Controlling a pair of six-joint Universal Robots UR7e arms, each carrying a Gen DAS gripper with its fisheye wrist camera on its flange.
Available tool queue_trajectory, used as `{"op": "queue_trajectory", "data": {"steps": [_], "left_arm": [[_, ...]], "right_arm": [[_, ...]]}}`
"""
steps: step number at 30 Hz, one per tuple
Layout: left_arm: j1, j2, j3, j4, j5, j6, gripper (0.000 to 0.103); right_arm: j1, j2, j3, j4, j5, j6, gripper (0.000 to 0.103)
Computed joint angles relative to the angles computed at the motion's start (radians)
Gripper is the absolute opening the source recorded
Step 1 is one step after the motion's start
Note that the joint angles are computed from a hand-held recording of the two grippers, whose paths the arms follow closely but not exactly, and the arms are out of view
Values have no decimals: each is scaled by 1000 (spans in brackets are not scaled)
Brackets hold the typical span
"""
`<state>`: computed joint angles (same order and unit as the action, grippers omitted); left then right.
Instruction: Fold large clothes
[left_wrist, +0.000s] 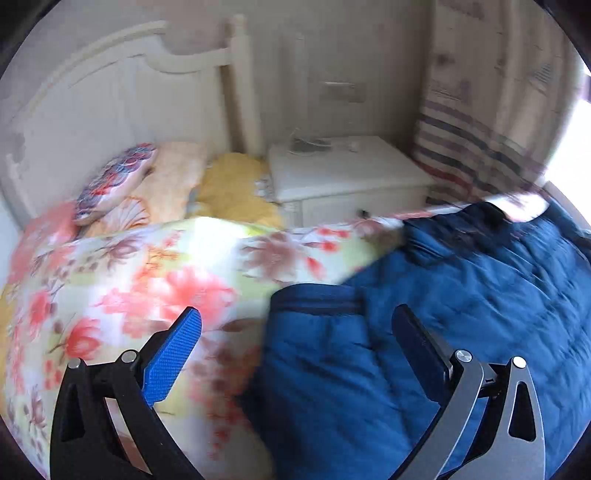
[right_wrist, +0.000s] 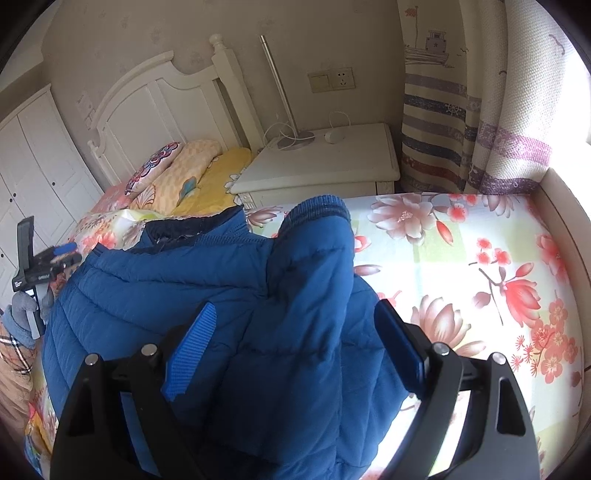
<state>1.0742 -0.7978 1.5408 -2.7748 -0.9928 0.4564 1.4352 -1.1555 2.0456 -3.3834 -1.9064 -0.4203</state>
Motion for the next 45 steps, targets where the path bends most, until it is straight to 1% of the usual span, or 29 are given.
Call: {"op": "queue_trajectory", "data": {"steps": [2, 4, 5, 6, 7, 8, 9, 12, 14, 16, 17, 18, 19, 20, 21, 22, 24, 25, 26, 27, 28, 29, 30, 32, 34, 36, 38, 41, 45], "left_arm": [[18, 18, -62, 152, -34, -63, 99], [25, 37, -90, 235, -36, -78, 99], [26, 44, -90, 232, -30, -75, 82], [30, 35, -69, 205, -60, -71, 69], [24, 21, -40, 137, -47, -74, 36], [19, -2, -9, 81, -58, -68, 20], [14, -29, 24, 40, -87, -61, 17], [-29, -157, 145, -68, -157, -23, 15], [-52, -171, 106, -14, -140, -29, 15], [-45, -102, -24, 114, -103, -90, 15], [-31, -39, -120, 199, -72, -134, 15], [-11, 22, -208, 286, -59, -189, 16], [2, 58, -255, 346, -61, -239, 16], [25, 114, -317, 400, -56, -285, 18], [38, 148, -340, 413, -36, -290, 22], [47, 169, -336, 395, -17, -287, 30], [53, 157, -273, 293, -16, -252, 31], [55, 146, -259, 279, -27, -246, 32], [58, 134, -251, 274, -36, -245, 38], [59, 125, -243, 264, -39, -246, 42], [58, 104, -221, 237, -43, -244, 47], [57, 66, -176, 183, -67, -231, 49], [56, 24, -126, 130, -97, -218, 55], [47, -95, 20, 18, -141, -184, 98], [43, -191, 138, -32, -157, -142, 99], [42, -293, 256, -13, -144, -105, 99], [40, -377, 368, 10, -128, -78, 99], [39, -445, 469, 43, -143, -60, 99], [39, -453, 532, 51, -163, -26, 99]], "right_arm": [[4, 10, -17, 19, -19, -6, 87], [9, 22, -33, 37, -36, -12, 86], [14, 32, -42, 38, -54, -23, 85], [22, 43, -46, 25, -76, -47, 68], [33, 56, -45, -7, -101, -72, 19], [51, 67, -31, -75, -124, -106, 13], [67, 70, -16, -120, -129, -123, 7], [152, 25, 63, -242, -118, -178, 5], [189, 5, 38, -220, -136, -181, 5], [185, 31, -60, -126, -188, -133, 5], [166, 56, -125, -37, -217, -82, 5], [144, 72, -169, 45, -220, -25, 5], [114, 103, -221, 130, -233, 36, 6], [89, 143, -264, 189, -266, 62, 7], [60, 167, -278, 225, -269, 97, 12], [39, 165, -267, 219, -232, 116, 16], [7, 134, -211, 151, -136, 138, 16], [-2, 121, -196, 147, -108, 142, 21], [-12, 101, -179, 151, -74, 147, 25], [-13, 89, -167, 148, -67, 150, 42], [-9, 64, -144, 133, -77, 152, 63], [-5, 37, -113, 109, -66, 146, 67], [-2, -14, -52, 68, -18, 121, 68], [10, -97, 65, -12, 18, 59, 76], [26, -166, 182, -77, -16, -17, 80], [36, -215, 284, -103, -60, -80, 80], [25, -262, 394, -110, -67, -119, 80], [16, -265, 488, -151, -72, -163, 80], [-12, -232, 517, -196, -10, -170, 80]]}}
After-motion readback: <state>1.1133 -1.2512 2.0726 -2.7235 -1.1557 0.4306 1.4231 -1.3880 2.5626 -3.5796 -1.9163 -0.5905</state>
